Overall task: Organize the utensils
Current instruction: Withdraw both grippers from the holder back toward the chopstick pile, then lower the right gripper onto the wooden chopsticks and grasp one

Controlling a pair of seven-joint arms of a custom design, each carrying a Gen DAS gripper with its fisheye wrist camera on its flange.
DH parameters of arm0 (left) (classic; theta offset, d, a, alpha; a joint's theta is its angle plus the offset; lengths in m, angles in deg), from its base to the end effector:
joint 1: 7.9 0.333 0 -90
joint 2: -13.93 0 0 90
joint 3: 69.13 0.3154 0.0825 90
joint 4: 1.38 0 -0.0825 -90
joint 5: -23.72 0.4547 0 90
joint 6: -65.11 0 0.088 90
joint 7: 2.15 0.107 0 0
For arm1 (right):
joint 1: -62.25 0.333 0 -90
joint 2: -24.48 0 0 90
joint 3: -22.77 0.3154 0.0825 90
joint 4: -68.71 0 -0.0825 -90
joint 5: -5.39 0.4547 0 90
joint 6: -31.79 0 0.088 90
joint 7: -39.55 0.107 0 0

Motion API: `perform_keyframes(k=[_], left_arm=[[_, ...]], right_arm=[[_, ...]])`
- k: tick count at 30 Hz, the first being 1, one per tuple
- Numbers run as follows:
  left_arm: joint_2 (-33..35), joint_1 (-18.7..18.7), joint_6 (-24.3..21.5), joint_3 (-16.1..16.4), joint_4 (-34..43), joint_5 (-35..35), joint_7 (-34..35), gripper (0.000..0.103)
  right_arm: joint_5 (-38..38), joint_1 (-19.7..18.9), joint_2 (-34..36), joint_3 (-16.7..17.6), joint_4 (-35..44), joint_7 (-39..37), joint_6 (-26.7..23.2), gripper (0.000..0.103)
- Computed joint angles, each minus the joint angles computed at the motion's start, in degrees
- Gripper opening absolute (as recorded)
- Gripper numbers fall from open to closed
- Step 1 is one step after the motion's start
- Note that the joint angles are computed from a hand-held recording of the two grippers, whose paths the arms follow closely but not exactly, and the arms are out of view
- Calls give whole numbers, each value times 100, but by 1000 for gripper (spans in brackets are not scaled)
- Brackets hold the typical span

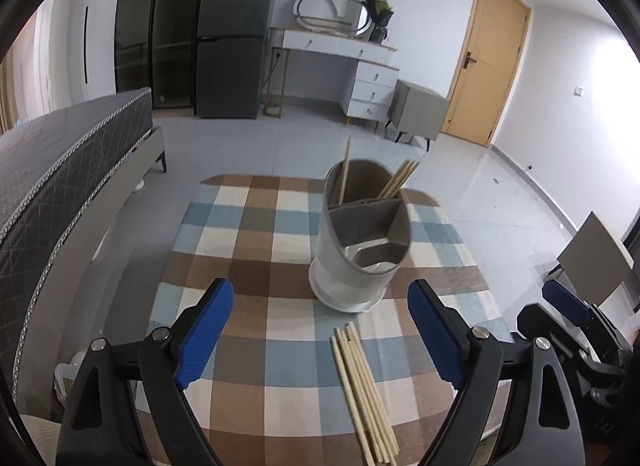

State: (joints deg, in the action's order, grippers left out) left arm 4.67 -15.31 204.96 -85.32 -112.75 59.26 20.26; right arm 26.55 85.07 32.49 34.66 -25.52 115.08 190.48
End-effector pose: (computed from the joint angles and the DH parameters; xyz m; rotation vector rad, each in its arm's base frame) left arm 0.5732 -0.2604 0.6082 -2.0424 1.3427 -0.8155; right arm 0.6095 0.3911 0.6310 -1.8762 1.0291 -0.3461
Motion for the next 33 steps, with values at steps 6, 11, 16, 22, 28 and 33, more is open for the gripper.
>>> perform_keyframes(k=[6, 11, 16, 22, 28, 33], left_arm=[[99, 12, 71, 116, -165, -416, 53, 86], [185, 8, -78, 181, -200, -741, 139, 86], [348, -24, -186, 256, -89, -1105, 312, 86], [450, -37, -323, 385, -15, -1717, 414, 86], [443, 21, -431, 458, -20, -2013, 368, 86], [389, 100, -409, 529, -151, -2483, 297, 86]], right_arm=[[-317, 21, 364, -40, 251, 227, -456, 85], [-600, 16, 701, -55, 608, 587, -941, 79], [-991, 76, 1114, -111, 1115, 1013, -1702, 65], [-1249, 134, 1727, -120, 1923, 1206, -2570, 49], [-1504, 331, 2613, -136, 3104, 1126, -3424, 31], [-1771, 581, 3283, -261, 4056, 1110, -3956, 22]])
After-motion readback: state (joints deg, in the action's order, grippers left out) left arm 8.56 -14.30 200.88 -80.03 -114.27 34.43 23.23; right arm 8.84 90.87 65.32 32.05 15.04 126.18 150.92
